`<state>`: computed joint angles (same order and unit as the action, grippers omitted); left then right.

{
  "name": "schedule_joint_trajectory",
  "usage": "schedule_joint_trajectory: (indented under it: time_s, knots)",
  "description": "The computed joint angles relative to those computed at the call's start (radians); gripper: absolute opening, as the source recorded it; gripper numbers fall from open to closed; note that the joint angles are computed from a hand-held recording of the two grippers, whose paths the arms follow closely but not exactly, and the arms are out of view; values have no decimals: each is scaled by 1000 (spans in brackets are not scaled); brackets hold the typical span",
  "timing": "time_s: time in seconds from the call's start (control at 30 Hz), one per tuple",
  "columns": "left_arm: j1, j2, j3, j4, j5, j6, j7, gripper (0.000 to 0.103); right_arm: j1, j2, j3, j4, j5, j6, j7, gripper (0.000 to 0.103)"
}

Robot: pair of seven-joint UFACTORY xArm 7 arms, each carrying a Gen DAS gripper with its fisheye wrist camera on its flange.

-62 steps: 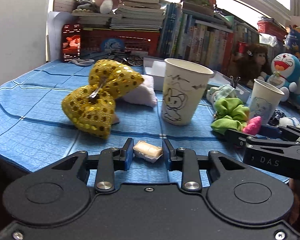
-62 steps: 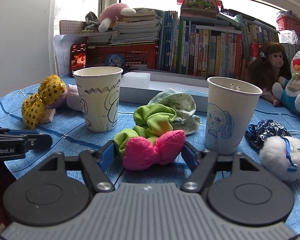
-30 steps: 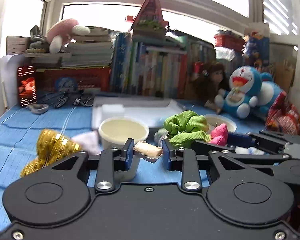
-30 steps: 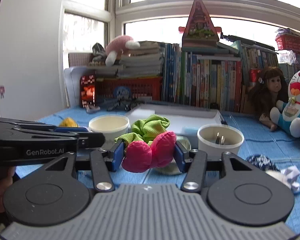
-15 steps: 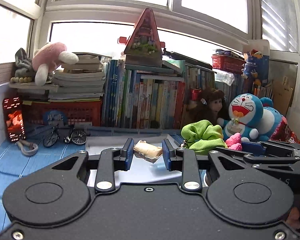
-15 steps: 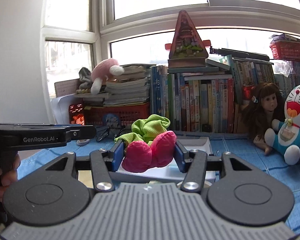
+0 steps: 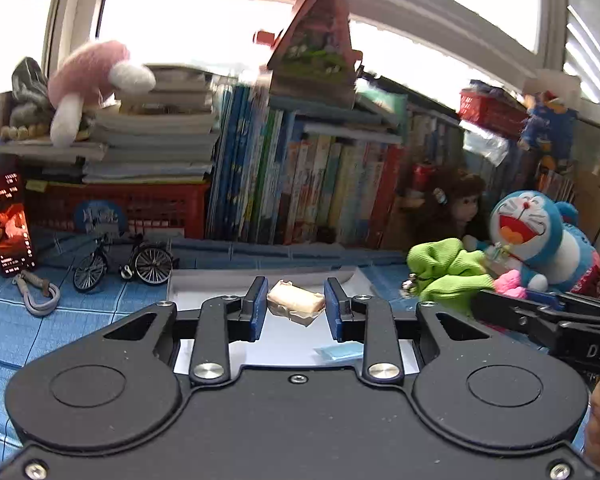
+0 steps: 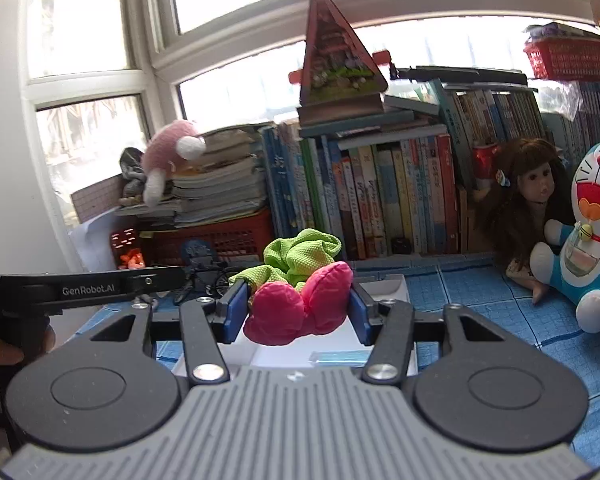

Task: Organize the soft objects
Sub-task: 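Carry the sponge piece and scrunchie with both grippers over the white tray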

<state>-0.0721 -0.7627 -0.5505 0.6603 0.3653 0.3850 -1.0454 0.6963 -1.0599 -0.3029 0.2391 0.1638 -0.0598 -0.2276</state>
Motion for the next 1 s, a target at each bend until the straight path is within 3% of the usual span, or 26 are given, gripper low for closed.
schedule_joint_trajectory:
  time_s: [0.3,0.5,0.73,1.0]
  knots:
    - [-32,185,146,70,-55,31,74,28,18,227,-37,173,61,81,23,57]
    - [-43,319,195,133,-62,79,85,28,36,400,-50,302,129,154,-14,57]
    - [-77,446,246,184,-26,98,72,28,-17,564,16,391,197,173,-44,57]
    - [-97,545,289,259,42,135,47,28,-148,710,149,484,237,205,-49,57]
